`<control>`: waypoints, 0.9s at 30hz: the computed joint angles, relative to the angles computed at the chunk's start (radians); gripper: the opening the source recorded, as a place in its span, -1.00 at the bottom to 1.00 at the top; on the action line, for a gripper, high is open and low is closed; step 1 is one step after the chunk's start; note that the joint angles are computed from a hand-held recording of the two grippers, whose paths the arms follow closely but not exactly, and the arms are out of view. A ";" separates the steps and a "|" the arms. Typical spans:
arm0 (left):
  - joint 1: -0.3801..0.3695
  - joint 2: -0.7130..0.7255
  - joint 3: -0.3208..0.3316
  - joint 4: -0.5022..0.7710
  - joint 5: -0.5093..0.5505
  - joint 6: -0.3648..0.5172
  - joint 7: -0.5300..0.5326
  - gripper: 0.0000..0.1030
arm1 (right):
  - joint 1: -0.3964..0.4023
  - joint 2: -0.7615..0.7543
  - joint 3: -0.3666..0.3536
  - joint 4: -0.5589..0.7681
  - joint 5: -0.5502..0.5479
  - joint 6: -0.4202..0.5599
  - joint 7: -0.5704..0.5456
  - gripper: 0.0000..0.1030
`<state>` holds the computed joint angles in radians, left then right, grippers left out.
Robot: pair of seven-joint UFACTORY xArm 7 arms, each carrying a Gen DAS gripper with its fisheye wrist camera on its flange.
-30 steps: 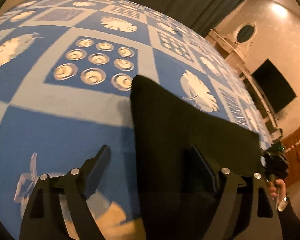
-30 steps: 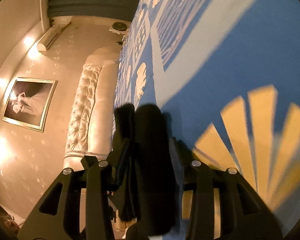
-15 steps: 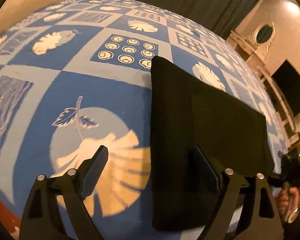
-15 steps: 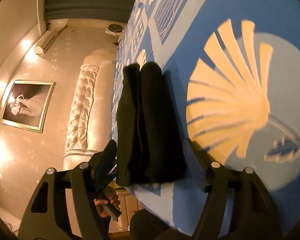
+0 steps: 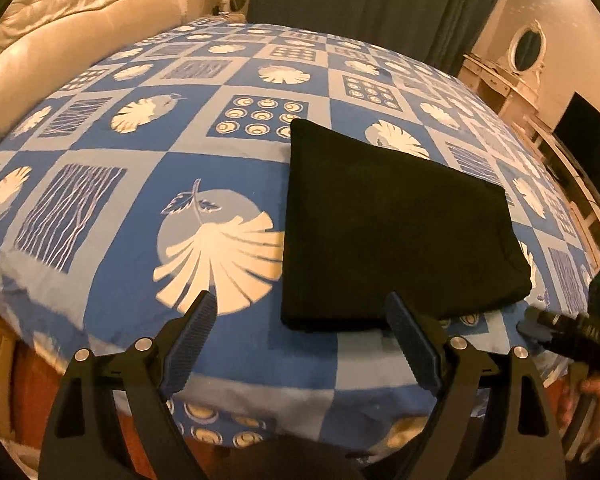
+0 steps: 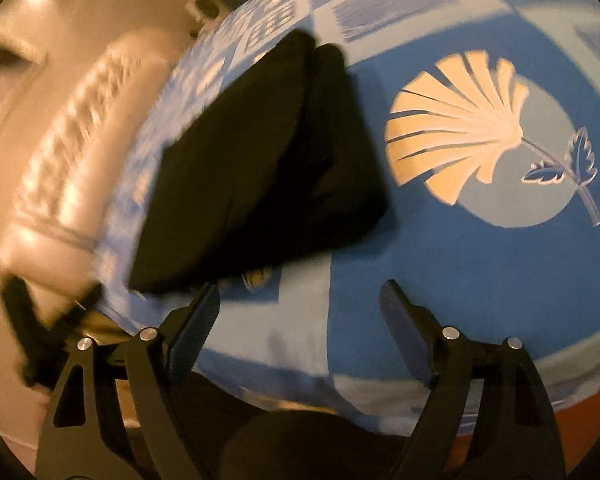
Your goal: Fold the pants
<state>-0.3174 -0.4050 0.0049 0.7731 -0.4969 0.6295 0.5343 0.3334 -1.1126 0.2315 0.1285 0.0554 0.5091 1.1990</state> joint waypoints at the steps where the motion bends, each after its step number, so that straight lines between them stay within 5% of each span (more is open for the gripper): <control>1: 0.005 -0.024 -0.007 -0.022 0.001 -0.015 -0.015 0.66 | 0.000 0.031 0.028 0.040 -0.019 0.041 -0.005 0.60; 8: 0.000 -0.140 -0.027 -0.139 0.060 -0.089 -0.091 0.66 | -0.019 0.069 0.167 0.216 -0.125 0.275 0.029 0.74; 13: -0.001 -0.190 -0.033 -0.173 0.129 -0.095 -0.153 0.66 | -0.025 0.046 0.204 0.270 -0.194 0.394 0.026 0.75; 21: 0.005 -0.265 -0.033 -0.220 0.240 -0.089 -0.189 0.66 | -0.022 0.049 0.206 0.272 -0.217 0.367 0.043 0.75; 27: -0.007 -0.301 -0.038 -0.255 0.280 -0.177 -0.206 0.66 | -0.016 0.078 0.215 0.294 -0.224 0.347 0.042 0.75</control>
